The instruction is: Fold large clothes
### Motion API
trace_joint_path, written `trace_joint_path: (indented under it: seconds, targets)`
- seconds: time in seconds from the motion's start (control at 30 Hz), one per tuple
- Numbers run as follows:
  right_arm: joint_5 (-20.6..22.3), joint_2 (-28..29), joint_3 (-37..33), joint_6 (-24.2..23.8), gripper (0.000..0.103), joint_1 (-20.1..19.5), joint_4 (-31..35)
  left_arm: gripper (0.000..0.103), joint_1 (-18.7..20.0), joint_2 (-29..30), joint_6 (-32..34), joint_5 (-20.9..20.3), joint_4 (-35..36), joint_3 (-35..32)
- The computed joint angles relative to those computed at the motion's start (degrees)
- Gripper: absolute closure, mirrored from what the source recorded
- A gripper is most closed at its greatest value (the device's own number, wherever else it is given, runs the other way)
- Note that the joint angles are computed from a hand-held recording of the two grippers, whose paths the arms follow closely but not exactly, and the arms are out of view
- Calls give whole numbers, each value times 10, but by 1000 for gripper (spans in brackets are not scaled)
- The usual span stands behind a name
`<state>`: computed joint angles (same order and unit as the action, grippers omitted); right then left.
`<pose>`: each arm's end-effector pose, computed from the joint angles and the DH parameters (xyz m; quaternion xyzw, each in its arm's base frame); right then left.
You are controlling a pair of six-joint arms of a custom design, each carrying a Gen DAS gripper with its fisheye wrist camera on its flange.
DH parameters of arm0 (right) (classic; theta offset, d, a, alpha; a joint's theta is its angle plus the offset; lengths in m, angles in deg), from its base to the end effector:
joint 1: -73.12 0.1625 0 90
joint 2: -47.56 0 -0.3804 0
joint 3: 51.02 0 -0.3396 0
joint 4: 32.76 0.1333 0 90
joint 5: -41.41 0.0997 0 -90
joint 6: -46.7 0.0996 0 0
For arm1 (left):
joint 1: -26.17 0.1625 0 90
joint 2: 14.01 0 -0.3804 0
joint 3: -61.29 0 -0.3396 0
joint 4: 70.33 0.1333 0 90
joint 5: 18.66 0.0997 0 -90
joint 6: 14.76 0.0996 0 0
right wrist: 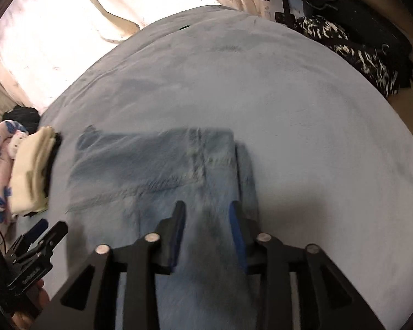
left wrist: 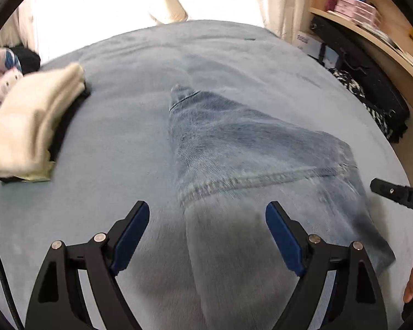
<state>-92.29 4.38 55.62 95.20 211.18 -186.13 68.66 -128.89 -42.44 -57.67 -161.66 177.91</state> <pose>0.4364 -0.3054 0.0468 -0.0033 -0.9282 0.2773 0.2482 -0.0632 -0.3436 0.4339 0.1569 0.8889 -0.2600 0.3430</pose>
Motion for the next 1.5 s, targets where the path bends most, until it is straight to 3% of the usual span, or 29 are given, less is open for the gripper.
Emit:
trace_joint_path:
  seconds: [0.3, 0.4, 0.47, 0.63, 0.8, 0.93, 1.13, 1.2, 1.4, 1.5]
  targets:
    - [49, -28, 39, 87, 61, 76, 49, 18, -178, -83, -245, -52, 340, -50]
    - [57, -30, 38, 97, 60, 97, 72, 18, -222, -101, -295, -78, 391, -60]
    - [60, -29, 34, 99, 52, 108, 88, 18, -241, -105, -318, -93, 412, -67]
    - [63, -40, 31, 84, 47, 129, 98, 18, -271, -103, -344, -109, 447, -81]
    - [59, -53, 28, 70, 45, 135, 104, 18, -263, -97, -326, -136, 426, -89]
    - [69, -60, 31, 47, 29, 132, 93, 18, -258, -85, -309, -150, 423, -95]
    - [52, -71, 26, 23, 22, 134, 100, 17, -215, -61, -262, -178, 378, -111]
    - [41, -77, 24, 19, 15, 135, 107, 17, -210, -53, -264, -175, 384, -118]
    - [25, -88, 19, -13, 14, 143, 100, 17, -227, -39, -293, -157, 422, -140]
    - [9, -85, 12, -33, 1, 149, 103, 17, -236, -34, -302, -149, 438, -148]
